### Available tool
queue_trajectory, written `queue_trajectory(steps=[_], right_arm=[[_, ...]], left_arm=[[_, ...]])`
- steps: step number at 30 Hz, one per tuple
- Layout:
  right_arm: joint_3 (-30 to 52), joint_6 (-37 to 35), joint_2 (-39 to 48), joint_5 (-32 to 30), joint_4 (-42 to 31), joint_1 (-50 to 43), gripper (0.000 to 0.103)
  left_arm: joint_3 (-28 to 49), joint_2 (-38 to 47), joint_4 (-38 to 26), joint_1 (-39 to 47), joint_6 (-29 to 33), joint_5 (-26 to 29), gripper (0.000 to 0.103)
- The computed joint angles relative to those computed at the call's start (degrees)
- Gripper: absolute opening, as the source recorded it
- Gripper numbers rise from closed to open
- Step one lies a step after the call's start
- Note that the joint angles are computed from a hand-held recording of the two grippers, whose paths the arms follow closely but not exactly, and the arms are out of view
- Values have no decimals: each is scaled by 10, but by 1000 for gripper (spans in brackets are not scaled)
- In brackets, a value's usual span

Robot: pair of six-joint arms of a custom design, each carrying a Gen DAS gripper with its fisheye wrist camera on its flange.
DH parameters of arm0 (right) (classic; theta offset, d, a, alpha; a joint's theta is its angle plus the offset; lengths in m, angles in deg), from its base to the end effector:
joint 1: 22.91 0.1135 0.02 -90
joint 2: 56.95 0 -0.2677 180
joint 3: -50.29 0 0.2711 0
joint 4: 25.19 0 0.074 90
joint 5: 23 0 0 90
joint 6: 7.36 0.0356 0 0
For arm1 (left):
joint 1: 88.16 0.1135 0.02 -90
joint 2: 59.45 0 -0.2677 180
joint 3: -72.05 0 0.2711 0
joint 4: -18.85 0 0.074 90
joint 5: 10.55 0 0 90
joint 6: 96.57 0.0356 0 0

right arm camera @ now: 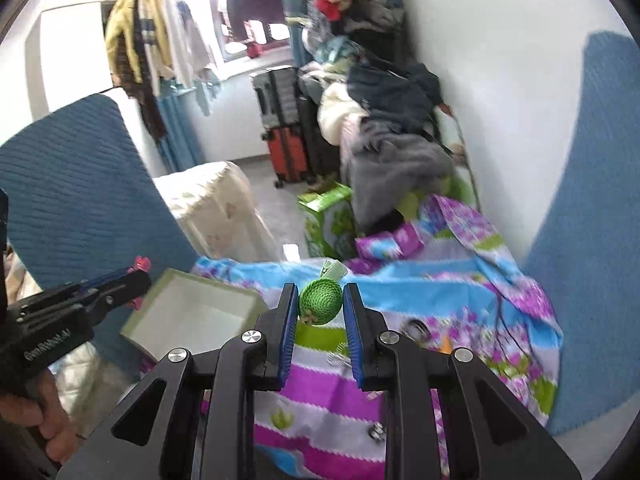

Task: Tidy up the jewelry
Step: 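Carry the pink clip and green ball into the box and open both tools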

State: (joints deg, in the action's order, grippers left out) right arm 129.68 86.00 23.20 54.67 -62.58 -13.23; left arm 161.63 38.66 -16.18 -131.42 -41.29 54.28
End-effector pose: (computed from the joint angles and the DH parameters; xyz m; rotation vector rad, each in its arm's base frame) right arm 0.3248 0.0631 0.3065 -0.2410 2.2304 0.3641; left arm 0.3037 -0.2650 0.2651 -0.0472 2.2527 -0.2162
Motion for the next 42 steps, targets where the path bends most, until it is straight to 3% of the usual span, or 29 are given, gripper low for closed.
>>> queue_trajectory(steps=[15,30,42], right_arm=[[83,6,123,7,31,133,20],[171,-16,303,8,-3,186,20],[224,-41,378,23,-21,202,21]], left_arm=[[-142,-77,36,86,-33,22,18],[-222,-17,110,184,-51,115,18],[-211,39,132,215,-50,148,18]])
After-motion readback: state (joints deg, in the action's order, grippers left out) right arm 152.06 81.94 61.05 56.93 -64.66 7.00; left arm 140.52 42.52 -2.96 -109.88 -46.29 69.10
